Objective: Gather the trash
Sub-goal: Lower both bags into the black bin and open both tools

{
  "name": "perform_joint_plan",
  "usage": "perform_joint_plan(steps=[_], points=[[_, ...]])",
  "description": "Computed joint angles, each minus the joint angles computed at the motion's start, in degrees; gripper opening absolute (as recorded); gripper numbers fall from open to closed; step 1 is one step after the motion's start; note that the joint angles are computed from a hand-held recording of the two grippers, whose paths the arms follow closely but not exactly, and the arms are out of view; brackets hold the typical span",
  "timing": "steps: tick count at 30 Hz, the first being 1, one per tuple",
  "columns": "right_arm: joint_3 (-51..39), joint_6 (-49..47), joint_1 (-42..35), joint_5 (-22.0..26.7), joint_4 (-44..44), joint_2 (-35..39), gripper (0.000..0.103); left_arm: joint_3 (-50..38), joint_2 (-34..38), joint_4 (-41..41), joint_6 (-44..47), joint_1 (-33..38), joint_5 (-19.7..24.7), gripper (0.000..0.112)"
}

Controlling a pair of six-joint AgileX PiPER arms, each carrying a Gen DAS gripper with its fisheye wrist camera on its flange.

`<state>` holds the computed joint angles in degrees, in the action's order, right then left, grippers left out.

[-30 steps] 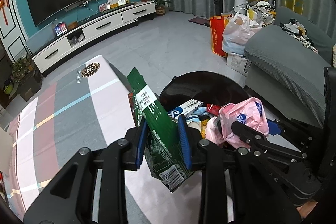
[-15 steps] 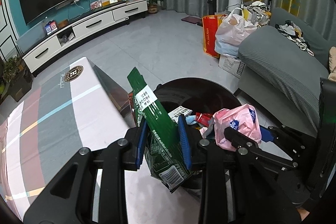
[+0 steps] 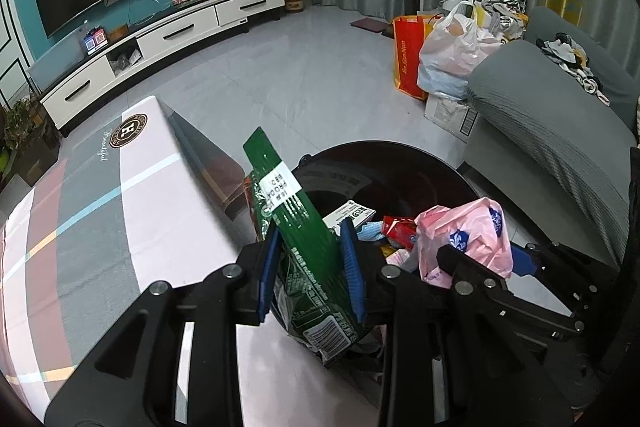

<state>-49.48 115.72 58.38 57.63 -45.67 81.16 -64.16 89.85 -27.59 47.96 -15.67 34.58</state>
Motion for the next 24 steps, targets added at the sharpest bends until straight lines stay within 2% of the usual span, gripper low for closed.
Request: perform_joint_plan(steps=[15, 19, 21, 24], points=[[-0.1, -7.5, -9.0, -8.2, 2.2, 3.3, 0.036, -6.5, 8.6, 2.5, -5.4, -1.8, 1.2, 0.031], [-1.1, -9.6, -10.8, -9.4, 2.9, 4.6, 0.039, -7.0, 9.5, 2.7, -5.9, -1.7, 1.3, 0.032], [-1.0, -9.8, -11.2, -9.7, 3.1, 4.6, 0.041, -7.0, 9.5, 2.2, -5.2, -1.4, 1.6, 0.034], [-0.9, -10.1, -11.4, -9.6, 3.5, 4.1, 0.046, -6.8, 8.9, 1.2, -4.2, -0.9, 2.2, 0.046]])
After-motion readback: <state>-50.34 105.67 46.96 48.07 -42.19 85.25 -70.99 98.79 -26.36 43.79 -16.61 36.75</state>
